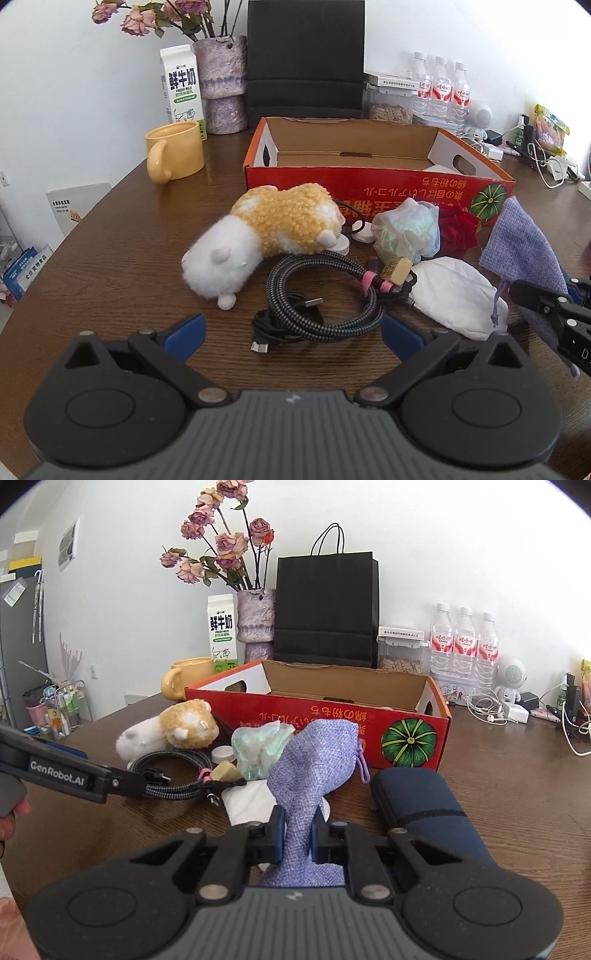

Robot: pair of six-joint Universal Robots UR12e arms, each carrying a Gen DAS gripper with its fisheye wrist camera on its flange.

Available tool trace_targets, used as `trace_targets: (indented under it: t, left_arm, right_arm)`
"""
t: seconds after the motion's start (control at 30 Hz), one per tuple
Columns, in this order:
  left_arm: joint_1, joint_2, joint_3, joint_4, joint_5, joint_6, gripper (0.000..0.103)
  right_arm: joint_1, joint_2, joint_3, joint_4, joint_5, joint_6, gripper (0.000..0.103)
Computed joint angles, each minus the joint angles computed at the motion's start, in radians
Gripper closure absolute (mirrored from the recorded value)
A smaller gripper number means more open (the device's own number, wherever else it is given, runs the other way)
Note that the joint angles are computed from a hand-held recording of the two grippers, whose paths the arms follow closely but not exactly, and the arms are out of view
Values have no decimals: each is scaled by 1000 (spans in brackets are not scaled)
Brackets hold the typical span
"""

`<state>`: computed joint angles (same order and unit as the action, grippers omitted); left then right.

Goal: Organize objects
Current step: 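Grasp the purple cloth pouch with the right gripper, then carry the purple pouch toward the box with the right gripper while the left grasps the black braided cable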

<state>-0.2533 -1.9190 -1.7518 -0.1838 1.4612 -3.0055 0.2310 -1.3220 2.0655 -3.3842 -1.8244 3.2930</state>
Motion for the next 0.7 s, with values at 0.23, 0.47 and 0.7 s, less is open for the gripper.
trace_targets:
  t: [0.23,0.47,0.7]
  left_arm:
    - [-16,-30,53,-64,-4,44,0]
    - [-29,-57,95,-119,15,81,0]
    - [-33,-77,119,-144,18,85,0]
  right_arm:
    - [-9,14,-21,-16,-2,-11,91]
    - [-21,31,-32,-13,26,-6,91]
    - [-39,35,-25,-25,75,24,91]
